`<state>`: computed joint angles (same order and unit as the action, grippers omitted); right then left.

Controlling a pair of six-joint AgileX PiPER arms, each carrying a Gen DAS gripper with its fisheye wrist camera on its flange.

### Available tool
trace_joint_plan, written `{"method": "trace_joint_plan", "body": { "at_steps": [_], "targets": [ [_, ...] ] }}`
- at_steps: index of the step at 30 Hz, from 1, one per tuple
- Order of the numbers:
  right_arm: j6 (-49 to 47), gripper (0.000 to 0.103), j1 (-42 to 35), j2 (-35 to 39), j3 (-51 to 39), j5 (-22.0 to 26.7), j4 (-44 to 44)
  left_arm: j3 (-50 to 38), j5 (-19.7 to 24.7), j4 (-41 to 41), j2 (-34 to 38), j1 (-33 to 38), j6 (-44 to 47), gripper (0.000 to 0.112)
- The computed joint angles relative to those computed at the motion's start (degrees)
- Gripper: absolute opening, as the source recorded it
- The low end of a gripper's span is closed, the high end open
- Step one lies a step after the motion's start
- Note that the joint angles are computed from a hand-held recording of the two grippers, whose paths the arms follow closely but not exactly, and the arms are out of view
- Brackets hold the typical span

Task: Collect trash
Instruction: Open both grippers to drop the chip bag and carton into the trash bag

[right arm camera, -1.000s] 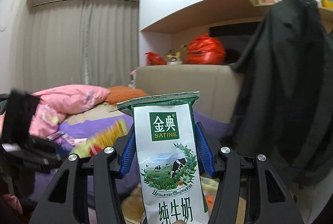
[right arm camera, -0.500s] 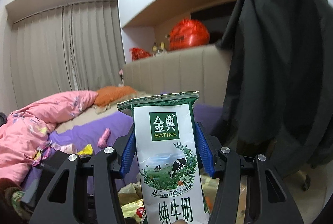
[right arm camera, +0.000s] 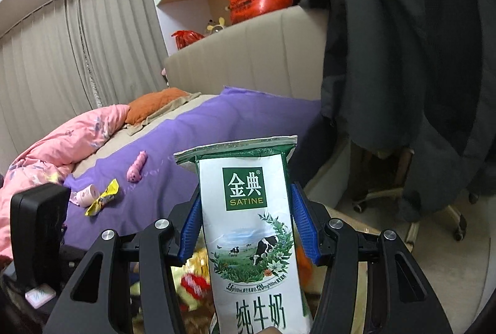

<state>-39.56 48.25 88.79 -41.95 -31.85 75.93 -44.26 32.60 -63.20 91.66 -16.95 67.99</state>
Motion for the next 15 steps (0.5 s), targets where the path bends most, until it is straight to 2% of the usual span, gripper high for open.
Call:
{"method": "trace_joint_plan", "body": {
  "at_steps": [6,12,15],
  "targets": [
    [7.1,0.051,4.3,-2.8,5.9,-4.2,-0.3,-0.1,-0.7,-1.5,0.5,-0.4,1.2,0.028],
    [9.1,0.051,11.0,-4.2,9.5,-11.7,4.6,0.9,-1.0,-3.5,-0.3,-0.6,3.5,0.028],
    [9.5,0.051,11.7,-5.2,10.4,-11.7,6.1,0.6,-0.6,-4.6,0.3,-1.0,5.1,0.031]
  ]
}}
